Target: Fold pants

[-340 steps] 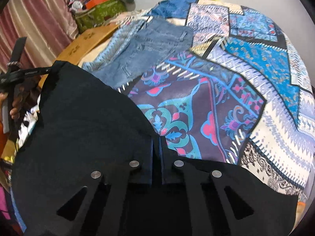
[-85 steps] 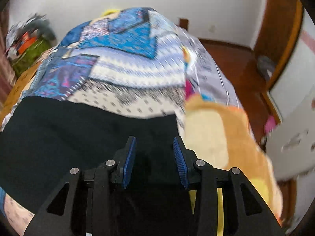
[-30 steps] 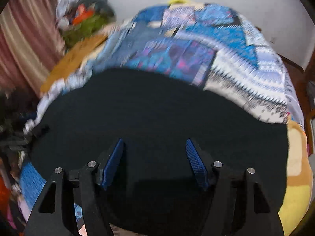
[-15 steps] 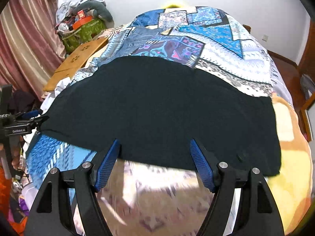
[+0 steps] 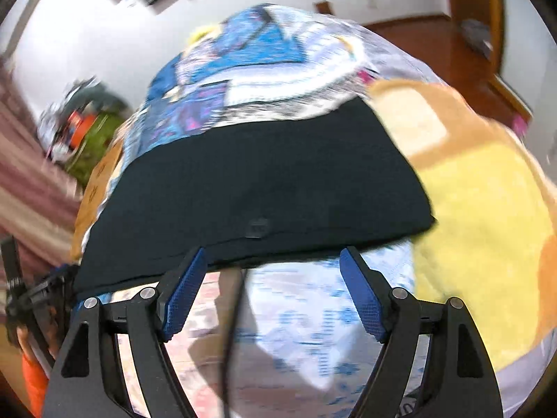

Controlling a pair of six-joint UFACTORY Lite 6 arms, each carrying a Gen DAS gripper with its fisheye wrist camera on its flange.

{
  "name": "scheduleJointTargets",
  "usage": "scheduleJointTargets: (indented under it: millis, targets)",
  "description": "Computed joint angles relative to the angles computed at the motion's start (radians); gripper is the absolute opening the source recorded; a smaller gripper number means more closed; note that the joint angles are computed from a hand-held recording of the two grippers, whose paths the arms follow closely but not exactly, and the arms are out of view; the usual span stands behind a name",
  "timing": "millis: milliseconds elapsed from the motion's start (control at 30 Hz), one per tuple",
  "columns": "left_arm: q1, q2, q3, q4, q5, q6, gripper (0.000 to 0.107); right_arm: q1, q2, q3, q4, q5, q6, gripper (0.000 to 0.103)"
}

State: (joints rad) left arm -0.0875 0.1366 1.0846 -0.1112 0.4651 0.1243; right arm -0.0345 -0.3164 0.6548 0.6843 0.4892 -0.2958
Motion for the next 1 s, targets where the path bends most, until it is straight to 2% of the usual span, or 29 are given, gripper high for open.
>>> scheduleJointTargets:
  millis: [100, 200, 267, 400, 567, 633, 700, 767, 800, 833, 900, 1000]
  targets:
    - [-0.050, 0.067, 0.068, 0.000, 0.009, -0.015, 0.103, -0.078, 0.026, -0.029, 0.136, 0.023, -0.134, 0.076]
    - [-0.092, 0.144, 0.153, 0.004, 0.030, -0.029, 0.103, -0.179, 0.075, -0.049, 0.381, 0.116, -0.365, 0.077]
    - [-0.118, 0.169, 0.180, 0.028, 0.028, -0.051, 0.103, -0.229, 0.112, -0.048, 0.467, 0.156, -0.438, 0.077]
    - [-0.161, 0.205, 0.213, 0.083, 0.003, -0.107, 0.103, -0.273, 0.186, -0.023, 0.506, 0.129, -0.445, 0.077]
    - [-0.145, 0.234, 0.235, -0.004, -0.002, -0.036, 0.103, -0.310, 0.259, 0.000, 0.553, 0.120, -0.482, 0.075]
    - [-0.145, 0.235, 0.233, -0.005, -0.009, -0.038, 0.103, -0.316, 0.271, 0.009, 0.542, 0.113, -0.473, 0.065]
    - [-0.148, 0.228, 0.223, -0.001, -0.020, -0.044, 0.103, -0.318, 0.269, 0.005, 0.542, 0.099, -0.461, 0.060]
    - [-0.148, 0.221, 0.215, -0.006, -0.027, -0.043, 0.103, -0.311, 0.241, -0.005, 0.518, 0.065, -0.430, 0.046]
    - [-0.146, 0.218, 0.212, -0.014, -0.028, -0.037, 0.103, -0.320, 0.220, -0.018, 0.511, 0.055, -0.432, 0.032]
    - [-0.145, 0.214, 0.209, -0.022, -0.029, -0.032, 0.103, -0.333, 0.216, -0.016, 0.513, 0.051, -0.449, 0.023]
    - [-0.142, 0.208, 0.205, -0.030, -0.029, -0.028, 0.103, -0.362, 0.177, -0.025, 0.516, 0.049, -0.479, 0.013]
    - [-0.139, 0.187, 0.191, -0.032, -0.033, -0.027, 0.103, -0.353, 0.110, -0.017, 0.467, 0.012, -0.443, 0.009]
